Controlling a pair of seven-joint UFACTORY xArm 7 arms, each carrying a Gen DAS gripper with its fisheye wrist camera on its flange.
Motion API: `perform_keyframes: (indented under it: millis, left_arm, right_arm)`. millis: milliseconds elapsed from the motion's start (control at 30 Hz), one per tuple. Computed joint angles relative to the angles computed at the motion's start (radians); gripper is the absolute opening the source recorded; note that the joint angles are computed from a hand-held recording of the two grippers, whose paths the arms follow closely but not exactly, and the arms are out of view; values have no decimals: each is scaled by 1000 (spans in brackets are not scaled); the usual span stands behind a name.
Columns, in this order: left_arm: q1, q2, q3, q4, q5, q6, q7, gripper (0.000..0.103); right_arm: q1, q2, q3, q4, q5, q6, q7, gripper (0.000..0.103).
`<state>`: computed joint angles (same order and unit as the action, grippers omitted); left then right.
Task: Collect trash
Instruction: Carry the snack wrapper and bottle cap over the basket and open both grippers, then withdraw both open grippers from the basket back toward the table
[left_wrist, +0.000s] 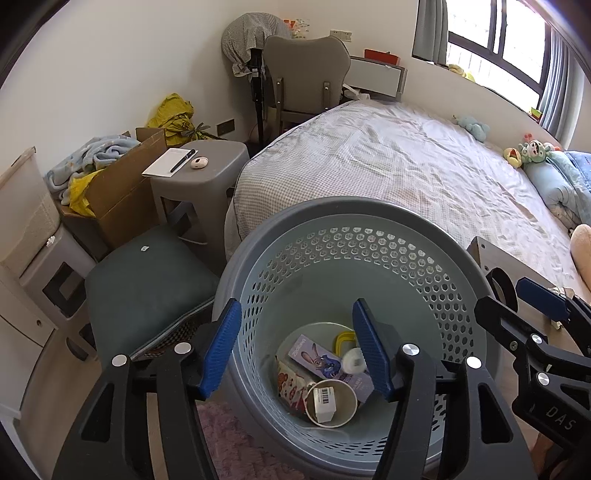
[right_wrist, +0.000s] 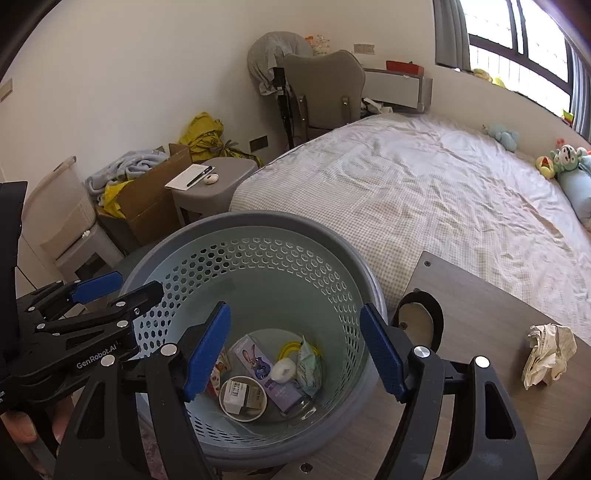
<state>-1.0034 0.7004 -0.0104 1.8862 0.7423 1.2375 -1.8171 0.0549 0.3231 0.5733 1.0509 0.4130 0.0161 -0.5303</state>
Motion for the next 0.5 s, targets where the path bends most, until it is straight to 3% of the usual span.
perform_keyframes:
  millis: [267, 500]
  left_arm:
    - [-12, -2, 1, 9, 0, 34, -9, 65]
    - [-27, 16, 0, 52, 6, 65, 3, 69]
  right_arm:
    - [-16, -18, 19, -18, 20, -4, -10, 74]
    - [-102, -49, 98, -54, 117, -4, -75, 79]
